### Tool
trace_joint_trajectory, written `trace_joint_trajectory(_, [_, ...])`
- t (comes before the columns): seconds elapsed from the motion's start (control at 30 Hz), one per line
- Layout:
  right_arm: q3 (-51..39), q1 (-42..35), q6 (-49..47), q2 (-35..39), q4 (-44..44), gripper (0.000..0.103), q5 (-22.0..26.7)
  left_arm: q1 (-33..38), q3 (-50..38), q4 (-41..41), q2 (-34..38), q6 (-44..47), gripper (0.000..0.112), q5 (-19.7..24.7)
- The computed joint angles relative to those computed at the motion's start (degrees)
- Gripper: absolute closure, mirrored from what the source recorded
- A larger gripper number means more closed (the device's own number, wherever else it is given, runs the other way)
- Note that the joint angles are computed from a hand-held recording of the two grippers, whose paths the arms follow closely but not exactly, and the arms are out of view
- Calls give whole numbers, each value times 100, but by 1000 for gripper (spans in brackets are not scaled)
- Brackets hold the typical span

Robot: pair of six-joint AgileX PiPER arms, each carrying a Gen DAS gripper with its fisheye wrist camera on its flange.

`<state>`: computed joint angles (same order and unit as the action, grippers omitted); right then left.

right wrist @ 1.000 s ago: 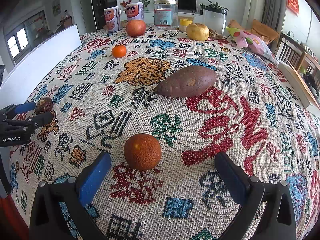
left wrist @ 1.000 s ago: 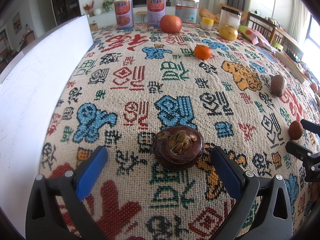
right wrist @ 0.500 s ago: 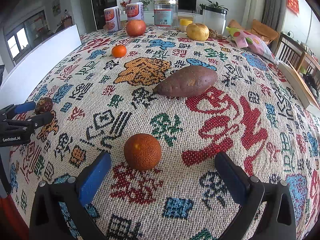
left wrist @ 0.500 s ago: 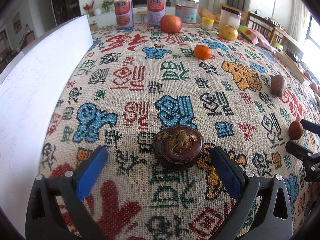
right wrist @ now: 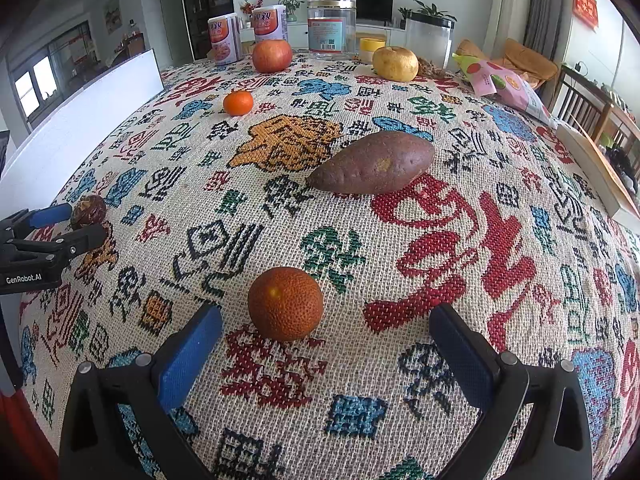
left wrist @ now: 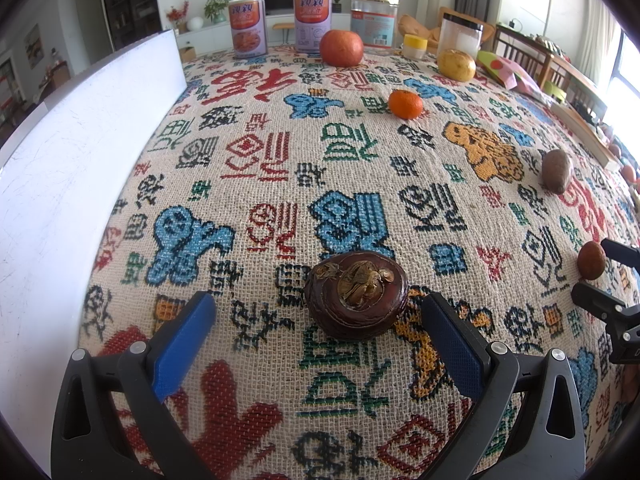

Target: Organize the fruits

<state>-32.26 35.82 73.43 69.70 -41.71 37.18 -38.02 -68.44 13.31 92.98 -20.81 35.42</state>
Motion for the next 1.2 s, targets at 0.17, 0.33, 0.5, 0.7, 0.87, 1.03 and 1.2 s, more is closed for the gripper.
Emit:
trace_joint_trajectory(0.17, [2, -1, -4, -4, 4, 0, 1, 1, 0, 0, -1, 1, 10, 0])
trace_joint_trajectory(0.33, [4, -13, -28, -18, 17, 0, 1, -1, 0, 1, -1, -2, 10, 1])
trace_joint_trajectory(0.5, [12, -23, -28, -32, 23, 0, -24, -1, 0, 1, -1, -2, 10, 1])
trace_joint_trajectory(0.7, [95, -119, -89, -164, 90, 0, -188, 55, -135, -298, 24, 397, 10, 237])
trace_joint_trajectory(0.87, [877, -1099, -1421, -1414, 1498, 0, -1356, 534, -347, -1926, -182, 2151, 10, 942])
trace_joint_trajectory(1.03, [877, -1051, -1653, -1606, 1803, 10, -1246, 517, -360, -2421, -241, 2827, 12, 818])
trace_joint_trajectory(1.2, [371, -742, -1769, -798, 1650, 35, -1213, 514, -629, -2472, 3, 2795, 51, 914])
